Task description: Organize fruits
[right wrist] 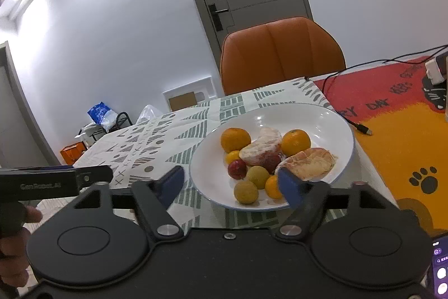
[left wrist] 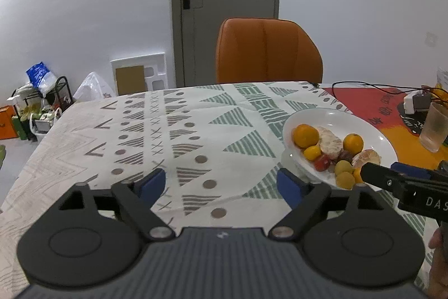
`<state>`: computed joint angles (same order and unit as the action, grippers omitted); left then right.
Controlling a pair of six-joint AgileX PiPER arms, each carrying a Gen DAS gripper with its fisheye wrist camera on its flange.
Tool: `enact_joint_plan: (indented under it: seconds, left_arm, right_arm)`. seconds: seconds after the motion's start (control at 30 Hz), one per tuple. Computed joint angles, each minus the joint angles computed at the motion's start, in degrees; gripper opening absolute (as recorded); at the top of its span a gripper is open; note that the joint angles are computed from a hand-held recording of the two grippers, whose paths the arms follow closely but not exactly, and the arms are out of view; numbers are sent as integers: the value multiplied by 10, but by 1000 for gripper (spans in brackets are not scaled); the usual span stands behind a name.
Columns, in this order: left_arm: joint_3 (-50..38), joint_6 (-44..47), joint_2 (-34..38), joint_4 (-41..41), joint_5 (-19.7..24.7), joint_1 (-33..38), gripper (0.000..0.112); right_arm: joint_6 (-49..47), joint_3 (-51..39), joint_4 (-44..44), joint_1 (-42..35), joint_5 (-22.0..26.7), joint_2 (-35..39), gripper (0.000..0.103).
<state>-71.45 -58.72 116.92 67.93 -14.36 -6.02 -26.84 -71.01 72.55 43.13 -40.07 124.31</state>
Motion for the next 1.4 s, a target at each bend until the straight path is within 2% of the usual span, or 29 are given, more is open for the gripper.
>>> enact_joint_plan:
  seconds: [0.1,0.2,0.43,0.57,0.93,1.2,1.3,1.4]
  left_arm:
    - [11,21,-9,-21,11,6,93]
    - [24,54,-18,-57,20,13,95]
    - [52,33,-40,-39,13,42,97]
    - [78,82,-53,-83,3,61,100]
    - [125,134,-80,-125,-13,103,103]
    - [146,118,-90,-97,-21,127,103]
    - [150,85,-91,-61,-31,138,103]
    - [158,89,-95,-60,-38,145,103]
  right_arm:
    - [-26,-12,18,5,-1,3,95]
    - [-36,-18,26,13,-7,3,103]
    - [-72,-36,53,25,1,3,103]
    - [-90,-46,65,33,14,6,103]
    - [-142,-79,106,55,21,18,103]
    - [-178,-93,132,72,16,20,103]
    - [-211,-107,155,78,14,23,103]
    - [-246,-121,185,84,13,27,103]
